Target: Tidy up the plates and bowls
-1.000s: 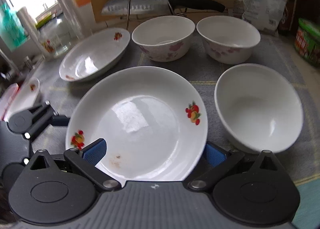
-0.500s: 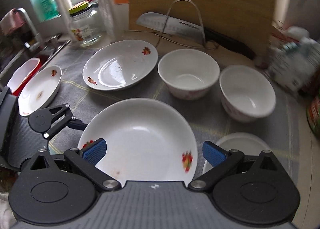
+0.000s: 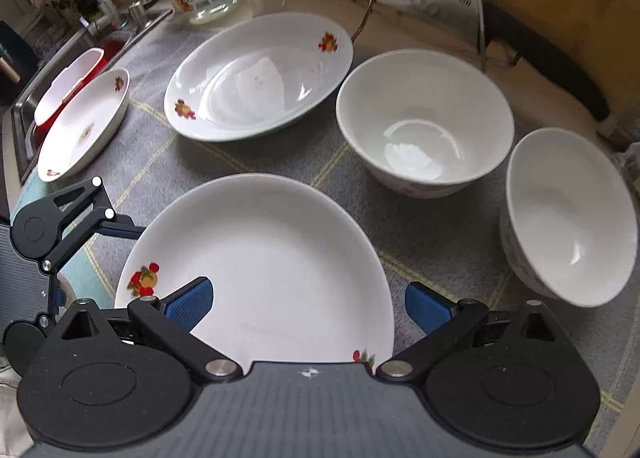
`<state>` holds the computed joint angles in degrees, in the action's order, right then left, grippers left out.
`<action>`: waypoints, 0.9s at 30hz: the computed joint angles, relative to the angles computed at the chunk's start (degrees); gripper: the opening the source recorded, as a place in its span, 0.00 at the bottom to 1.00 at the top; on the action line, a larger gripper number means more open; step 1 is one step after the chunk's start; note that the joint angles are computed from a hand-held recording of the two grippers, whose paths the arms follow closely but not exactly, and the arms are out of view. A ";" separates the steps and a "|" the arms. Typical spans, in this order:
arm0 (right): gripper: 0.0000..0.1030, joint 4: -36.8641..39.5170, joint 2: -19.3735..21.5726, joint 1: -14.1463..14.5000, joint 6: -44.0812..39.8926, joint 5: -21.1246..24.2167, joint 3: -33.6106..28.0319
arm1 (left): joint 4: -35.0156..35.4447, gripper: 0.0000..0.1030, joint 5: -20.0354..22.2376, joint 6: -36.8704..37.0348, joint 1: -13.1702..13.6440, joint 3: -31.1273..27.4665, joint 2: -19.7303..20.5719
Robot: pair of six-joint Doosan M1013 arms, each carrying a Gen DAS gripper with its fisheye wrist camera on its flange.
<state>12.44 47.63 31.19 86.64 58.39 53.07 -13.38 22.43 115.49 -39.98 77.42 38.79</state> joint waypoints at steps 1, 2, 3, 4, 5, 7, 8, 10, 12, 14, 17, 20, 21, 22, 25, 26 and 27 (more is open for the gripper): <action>1.00 0.76 0.27 -0.11 -0.46 0.86 -0.45 | 0.62 0.99 -0.08 -0.76 -0.06 0.05 -0.04; 1.00 1.68 0.49 -0.25 -1.18 1.61 -0.80 | 1.14 0.99 0.01 -1.44 -0.11 0.01 -0.04; 1.00 2.59 0.67 -0.38 -1.87 2.31 -1.09 | 1.49 0.99 0.18 -1.90 -0.13 -0.09 -0.03; 1.00 3.16 0.85 -0.47 -2.23 2.81 -1.36 | 1.92 0.99 0.38 -2.47 -0.19 -0.14 -0.04; 1.00 3.63 0.98 -0.56 -2.58 3.25 -1.56 | 2.09 0.99 0.67 -2.85 -0.20 -0.27 -0.01; 1.00 4.12 1.17 -0.61 -2.82 3.65 -1.79 | 2.62 0.99 1.74 -4.00 -0.23 -0.87 0.19; 1.00 4.23 1.28 -0.64 -2.80 3.86 -1.92 | 2.80 0.98 2.10 -4.36 -0.26 -1.04 0.23; 1.00 4.32 1.34 -0.68 -2.93 4.01 -1.96 | 2.98 0.98 2.32 -4.57 -0.36 -1.19 0.27; 1.00 4.15 1.29 -0.61 -3.16 3.85 -1.82 | 2.42 0.98 2.72 -4.37 -0.35 -1.41 0.37; 1.00 3.86 1.36 -0.48 -3.24 3.80 -1.85 | 2.60 0.98 2.91 -4.42 -0.38 -1.50 0.40; 1.00 3.30 1.51 -0.32 -3.52 3.97 -2.06 | 2.99 0.98 3.29 -5.09 -0.39 -1.68 0.46; 1.00 3.35 1.51 -0.37 -3.92 4.33 -2.07 | 3.30 0.98 3.49 -5.80 -0.40 -1.74 0.44; 1.00 3.58 1.49 -0.48 -4.15 4.41 -2.05 | 3.48 0.98 3.49 -5.97 -0.42 -1.73 0.42; 1.00 3.71 1.52 -0.52 -4.37 4.54 -2.11 | 3.59 0.98 3.49 -6.07 -0.44 -1.75 0.43; 1.00 3.90 1.61 -0.59 -4.65 4.79 -2.22 | 3.43 0.98 3.70 -5.85 -0.41 -1.95 0.53; 1.00 3.88 1.65 -0.57 -4.80 4.90 -2.25 | 3.52 0.98 3.75 -5.81 -0.43 -1.99 0.53; 1.00 3.87 1.73 -0.57 -4.73 5.09 -2.35 | 3.80 0.98 3.84 -5.99 -0.47 -2.02 0.53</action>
<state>16.31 49.36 30.62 81.90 63.48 50.73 -9.58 26.27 109.51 -40.45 75.40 39.32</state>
